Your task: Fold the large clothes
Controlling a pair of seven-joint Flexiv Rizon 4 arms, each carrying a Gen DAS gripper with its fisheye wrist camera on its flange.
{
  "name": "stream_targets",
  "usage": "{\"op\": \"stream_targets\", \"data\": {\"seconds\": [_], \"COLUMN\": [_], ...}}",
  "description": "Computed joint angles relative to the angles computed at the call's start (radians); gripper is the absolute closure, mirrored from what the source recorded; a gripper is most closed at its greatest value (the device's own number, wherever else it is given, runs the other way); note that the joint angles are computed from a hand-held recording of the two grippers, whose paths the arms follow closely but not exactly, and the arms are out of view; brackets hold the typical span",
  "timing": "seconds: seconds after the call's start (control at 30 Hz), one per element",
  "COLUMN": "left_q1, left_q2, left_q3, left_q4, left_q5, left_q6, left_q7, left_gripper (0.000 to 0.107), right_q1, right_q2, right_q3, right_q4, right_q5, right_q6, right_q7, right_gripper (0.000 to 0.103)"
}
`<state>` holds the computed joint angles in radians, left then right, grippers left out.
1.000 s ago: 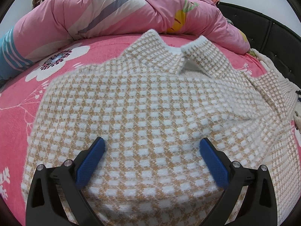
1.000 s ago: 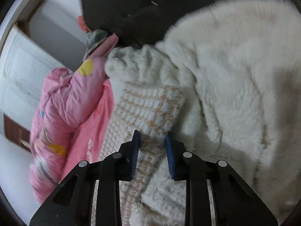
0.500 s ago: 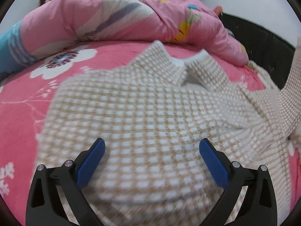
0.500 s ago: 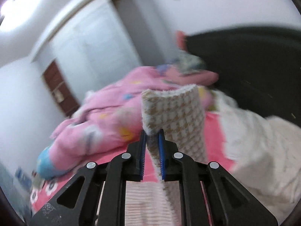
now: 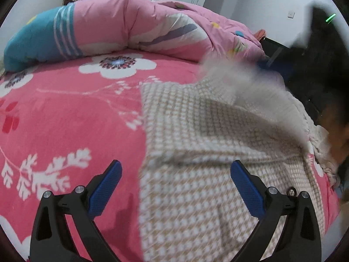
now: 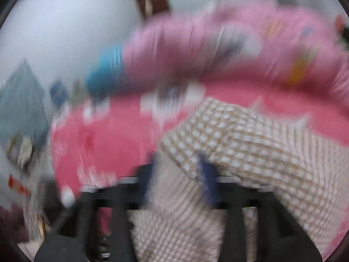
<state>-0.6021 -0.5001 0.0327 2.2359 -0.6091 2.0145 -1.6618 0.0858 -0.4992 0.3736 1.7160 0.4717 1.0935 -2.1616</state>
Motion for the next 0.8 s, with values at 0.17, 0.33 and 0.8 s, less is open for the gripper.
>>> {"op": "stream_targets", "data": {"seconds": [0.17, 0.33, 0.8], "left_q1": [0.186, 0.361, 0.325], "left_q2": [-0.005, -0.029, -0.212], "left_q3": [-0.114, -0.227, -0.12], "left_q4": [-0.001, -0.083, -0.559], "left_q5": [0.219, 0.416, 0.411], "left_q6": [0.055, 0.047, -0.599], "left_q7": [-0.081, -0.16, -0.202], "left_gripper": [0.013, 0.021, 0.089], "right_q1": [-0.122, -0.256, -0.412], "right_q2": [-0.027, 0.026, -0.179], "right_q3": [0.05, -0.005, -0.118], "right_q4": [-0.043, -0.099, -0.228], "right_q5": [0.107, 0.271, 0.214], "right_q6": [-0.096, -0.12, -0.137], "right_q7": [-0.083, -0.19, 0.017], "right_gripper": [0.041, 0.025, 0.031]}}
